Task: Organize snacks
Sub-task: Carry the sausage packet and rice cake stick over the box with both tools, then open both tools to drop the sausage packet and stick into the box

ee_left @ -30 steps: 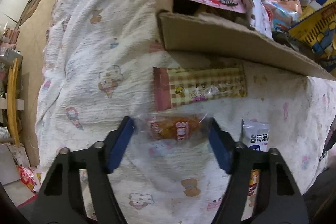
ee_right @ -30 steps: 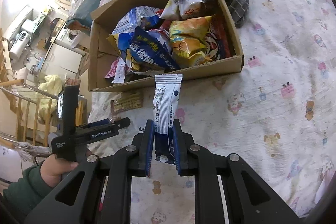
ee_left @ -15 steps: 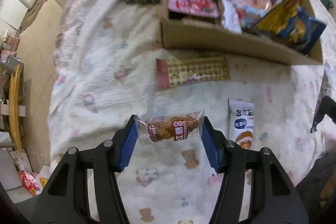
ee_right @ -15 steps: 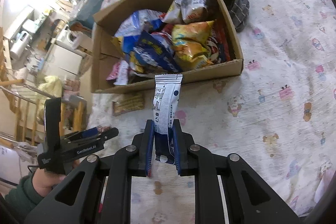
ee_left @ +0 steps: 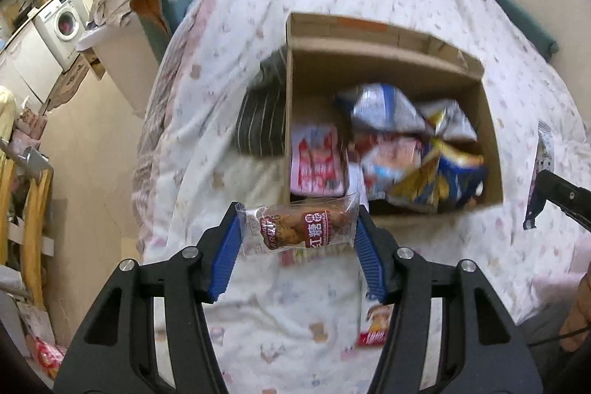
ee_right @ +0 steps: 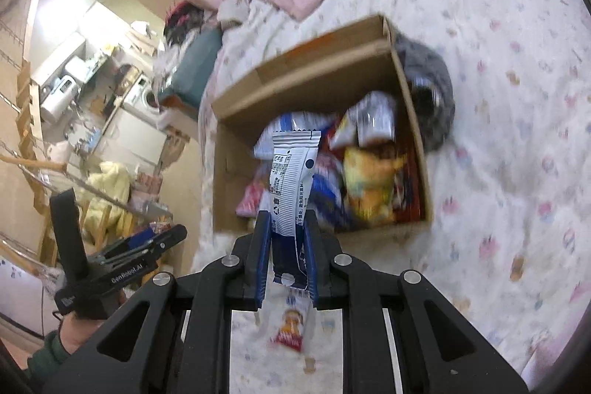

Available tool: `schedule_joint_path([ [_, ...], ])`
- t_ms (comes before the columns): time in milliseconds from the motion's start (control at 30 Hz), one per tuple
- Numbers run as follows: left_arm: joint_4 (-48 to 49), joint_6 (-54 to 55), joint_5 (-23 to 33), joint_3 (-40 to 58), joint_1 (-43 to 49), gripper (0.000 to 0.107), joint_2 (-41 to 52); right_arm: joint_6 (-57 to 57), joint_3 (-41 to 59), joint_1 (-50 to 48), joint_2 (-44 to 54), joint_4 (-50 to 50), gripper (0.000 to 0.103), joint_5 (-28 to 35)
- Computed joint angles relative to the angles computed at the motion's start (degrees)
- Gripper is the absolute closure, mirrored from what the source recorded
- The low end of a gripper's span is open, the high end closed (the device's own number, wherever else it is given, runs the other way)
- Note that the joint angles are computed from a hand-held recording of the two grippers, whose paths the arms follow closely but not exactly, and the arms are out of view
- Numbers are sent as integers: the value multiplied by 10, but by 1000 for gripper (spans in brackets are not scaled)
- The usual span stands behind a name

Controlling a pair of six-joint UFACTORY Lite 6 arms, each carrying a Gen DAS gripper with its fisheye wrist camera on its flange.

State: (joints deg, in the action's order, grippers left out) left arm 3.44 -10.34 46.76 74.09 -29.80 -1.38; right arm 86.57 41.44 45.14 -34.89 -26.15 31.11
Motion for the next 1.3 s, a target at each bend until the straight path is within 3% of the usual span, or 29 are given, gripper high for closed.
schedule_joint_path([
  [233,-49,-3,-6,107,-1,53,104,-180,51,-141,88,108,85,-75],
  [433,-26,-11,-76,90,-33,53,128,-68,56,-132,179,-76,85,-104],
  [600,9,-24,-142,64,-45,52,116,-114,39,-162,211,-32,85,-159],
  [833,-52,14,-121,87,-33,52,160,-235,37,-198,227,86,85,-196],
  [967,-13,-10,-131,79,-46,52,152,-256,47,-194,237,97,85,-202],
  [1300,-23,-2,-124,80,-49,51,157,-339,49,-195,247,186,85,-220],
])
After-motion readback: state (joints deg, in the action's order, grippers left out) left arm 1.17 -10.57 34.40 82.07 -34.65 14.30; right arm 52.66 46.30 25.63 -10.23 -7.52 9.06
